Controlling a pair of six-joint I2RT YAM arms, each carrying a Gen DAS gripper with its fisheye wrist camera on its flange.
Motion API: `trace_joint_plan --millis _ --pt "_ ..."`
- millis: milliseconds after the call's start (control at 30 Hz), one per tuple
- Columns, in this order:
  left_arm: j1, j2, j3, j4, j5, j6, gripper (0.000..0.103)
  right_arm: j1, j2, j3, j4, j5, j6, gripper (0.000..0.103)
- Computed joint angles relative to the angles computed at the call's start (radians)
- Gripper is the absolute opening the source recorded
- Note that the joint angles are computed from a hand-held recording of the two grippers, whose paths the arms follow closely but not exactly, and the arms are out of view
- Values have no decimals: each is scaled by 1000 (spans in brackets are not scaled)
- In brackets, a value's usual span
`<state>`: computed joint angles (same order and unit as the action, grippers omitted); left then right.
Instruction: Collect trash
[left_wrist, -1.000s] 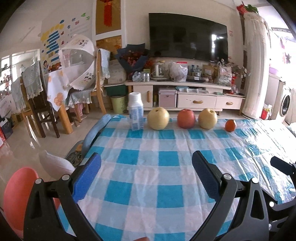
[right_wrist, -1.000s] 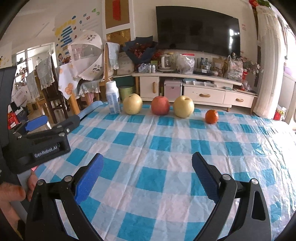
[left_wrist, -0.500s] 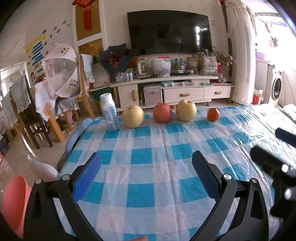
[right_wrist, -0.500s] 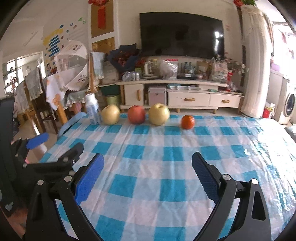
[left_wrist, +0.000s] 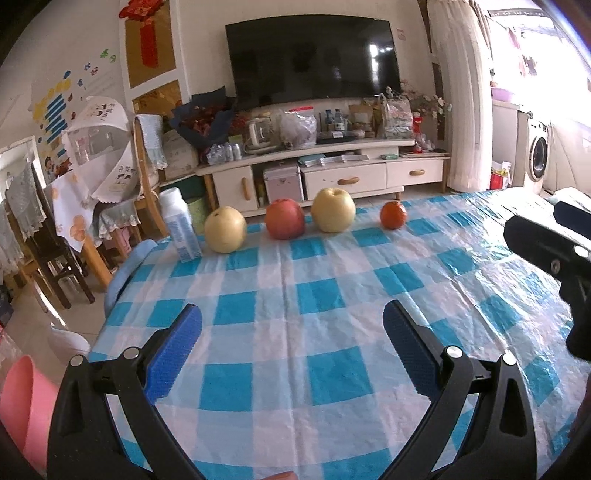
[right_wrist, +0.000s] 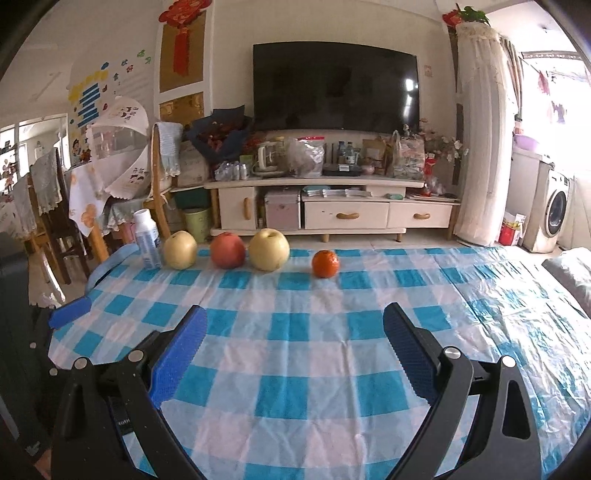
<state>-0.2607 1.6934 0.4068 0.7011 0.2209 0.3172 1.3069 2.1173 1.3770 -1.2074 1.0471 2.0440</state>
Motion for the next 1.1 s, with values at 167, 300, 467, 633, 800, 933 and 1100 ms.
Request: trace_joint_plan --millis 167,300,467,633,800,933,1100 --pt "-35 14 2 -11 -8 -23 99 4 -13 -41 -4 -4 20 95" --pt "-60 33 5 -12 -28 -35 99 3 -31 -80 36 -15 11 96" --pt "-74 51 7 -18 -25 -58 99 2 -51 -121 77 -23 6 96" --pt "-71 64 16 -31 -26 -70 99 0 -54 -131 93 -25 3 96" --pt "-56 70 21 -26 -28 -85 99 0 -55 -134 97 -29 -1 96" --pt "-42 74 29 -28 -28 -88 99 1 -55 -137 105 -27 -4 96" --pt "-31 73 32 -26 -27 -92 99 -3 -53 -140 124 -16 -18 96"
